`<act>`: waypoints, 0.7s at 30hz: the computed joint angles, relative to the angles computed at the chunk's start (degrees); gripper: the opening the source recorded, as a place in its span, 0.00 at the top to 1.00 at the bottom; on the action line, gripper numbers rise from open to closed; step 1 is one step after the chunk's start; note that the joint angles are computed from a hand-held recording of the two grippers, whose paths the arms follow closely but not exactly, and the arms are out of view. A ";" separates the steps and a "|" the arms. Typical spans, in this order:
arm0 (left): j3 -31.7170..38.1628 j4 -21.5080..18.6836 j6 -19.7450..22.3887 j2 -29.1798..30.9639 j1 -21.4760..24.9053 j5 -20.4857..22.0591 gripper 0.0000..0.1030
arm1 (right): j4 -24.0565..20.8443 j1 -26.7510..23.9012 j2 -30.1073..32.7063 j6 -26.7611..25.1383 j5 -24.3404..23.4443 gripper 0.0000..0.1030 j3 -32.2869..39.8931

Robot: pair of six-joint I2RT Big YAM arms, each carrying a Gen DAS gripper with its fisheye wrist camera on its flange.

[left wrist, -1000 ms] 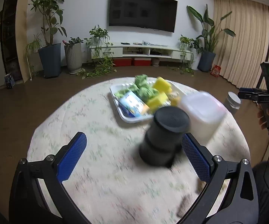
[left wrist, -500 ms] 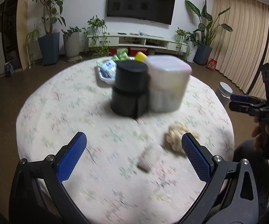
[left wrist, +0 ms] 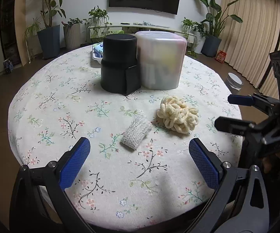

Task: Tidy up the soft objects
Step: 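Withdraw both tools from the tray toward the knitted pad and loofah, then grasp the white knitted pad with the left tool while the right tool grasps the cream coiled loofah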

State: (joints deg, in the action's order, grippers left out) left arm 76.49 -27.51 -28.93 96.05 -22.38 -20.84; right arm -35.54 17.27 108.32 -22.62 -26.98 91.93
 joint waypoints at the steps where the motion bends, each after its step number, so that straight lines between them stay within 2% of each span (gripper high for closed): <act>1: 0.02 -0.03 -0.12 0.11 0.02 -0.01 0.00 | 0.00 0.28 0.10 -0.09 0.53 0.00 -0.04; 11: 3.25 -2.90 -0.03 3.38 1.20 0.99 0.00 | -1.95 2.12 2.82 -1.07 4.08 0.00 2.91; 16: 5.38 -5.59 -1.31 5.19 2.29 1.57 0.00 | -6.01 3.29 6.11 -1.98 7.11 0.01 7.34; 21: 7.36 -7.27 -0.94 6.51 3.26 3.01 0.00 | -9.89 4.14 8.67 -2.89 8.33 0.09 11.07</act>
